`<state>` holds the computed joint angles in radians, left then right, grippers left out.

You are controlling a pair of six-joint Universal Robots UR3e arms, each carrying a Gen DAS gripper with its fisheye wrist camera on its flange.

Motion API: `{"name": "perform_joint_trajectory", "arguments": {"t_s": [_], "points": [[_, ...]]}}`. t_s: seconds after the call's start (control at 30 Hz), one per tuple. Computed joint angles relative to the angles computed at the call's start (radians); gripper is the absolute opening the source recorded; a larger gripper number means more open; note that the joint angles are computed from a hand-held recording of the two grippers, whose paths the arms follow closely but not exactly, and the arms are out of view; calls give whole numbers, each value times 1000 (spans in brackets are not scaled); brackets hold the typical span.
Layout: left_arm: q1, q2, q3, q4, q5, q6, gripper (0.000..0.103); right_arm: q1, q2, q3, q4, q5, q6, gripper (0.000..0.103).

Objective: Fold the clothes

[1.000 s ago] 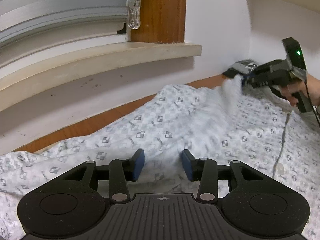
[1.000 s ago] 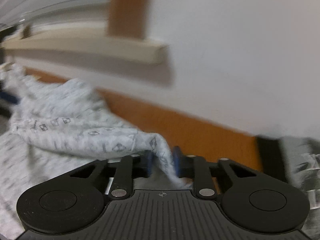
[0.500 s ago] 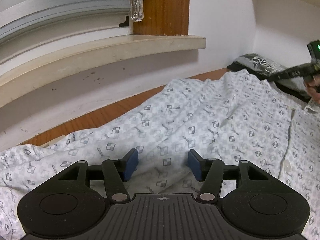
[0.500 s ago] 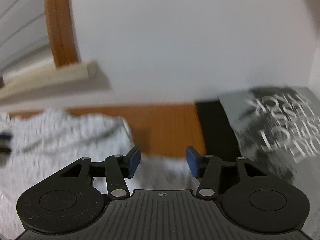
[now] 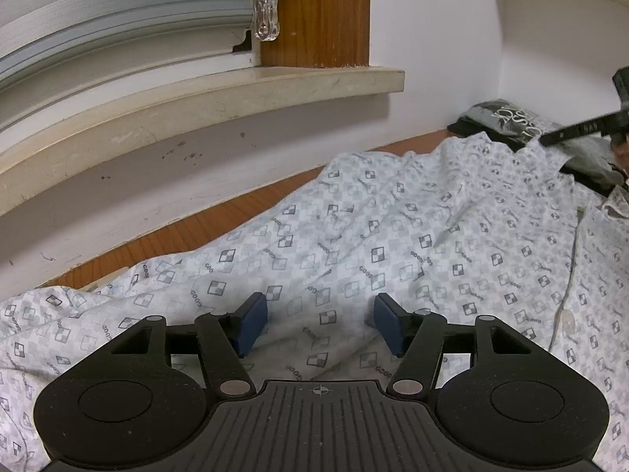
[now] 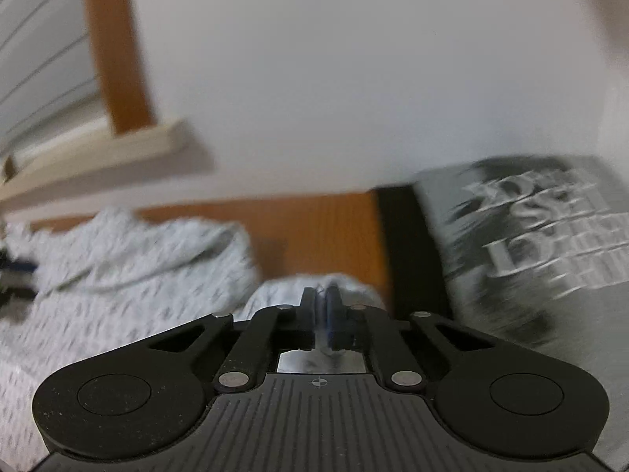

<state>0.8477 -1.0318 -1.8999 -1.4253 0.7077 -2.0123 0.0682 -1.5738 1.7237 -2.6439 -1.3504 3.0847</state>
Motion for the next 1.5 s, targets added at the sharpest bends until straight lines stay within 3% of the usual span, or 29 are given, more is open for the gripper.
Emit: {"name": "perform_joint_trajectory", "arguments": {"t_s": [0.07, 0.1, 0.3, 0.43, 0.53, 0.63, 0.77, 0.87, 0.97, 1.17, 1.27, 1.33, 1.4, 1.43, 1.5], "points": [[1, -2, 3, -6, -1, 2, 66, 82, 45, -59, 13, -246, -3, 2], [1, -3, 4, -7, -1, 3, 67, 104, 63, -78, 24, -308, 3, 7], [1, -3, 0, 5, 1, -4, 67, 166, 85, -38, -100, -187, -4, 12], [10, 6, -7, 11, 5, -17, 67, 240, 191, -106, -145, -79, 52, 39], [13, 18, -17, 20, 7, -25, 68, 305, 281, -177, -133, -60, 31, 39], [41, 41, -23, -6, -16, -7, 72, 349, 335, -211, -123, -103, 8, 40], [250, 92, 54, -331, -114, 258, 75, 344, 349, -181, -188, -105, 2, 48], [488, 75, 187, -712, -141, 570, 75, 344, 354, -188, -185, -96, -2, 54], [725, 98, 218, -926, -141, 826, 75, 344, 353, -190, -175, -98, -12, 67], [876, 46, 262, -1016, -51, 990, 75, 344, 354, -198, -164, -106, -8, 69], [866, 47, 250, -976, -60, 996, 74, 344, 352, -201, -158, -112, -8, 71], [851, 44, 243, -944, -65, 992, 66, 344, 351, -203, -155, -112, -6, 71], [831, 24, 246, -925, -49, 1018, 46, 341, 350, -204, -152, -109, -4, 72], [835, 24, 246, -937, -47, 1052, 45, 341, 350, -204, -151, -109, -3, 72], [852, 23, 255, -973, -41, 1112, 10, 341, 351, -206, -150, -109, -3, 72]]}}
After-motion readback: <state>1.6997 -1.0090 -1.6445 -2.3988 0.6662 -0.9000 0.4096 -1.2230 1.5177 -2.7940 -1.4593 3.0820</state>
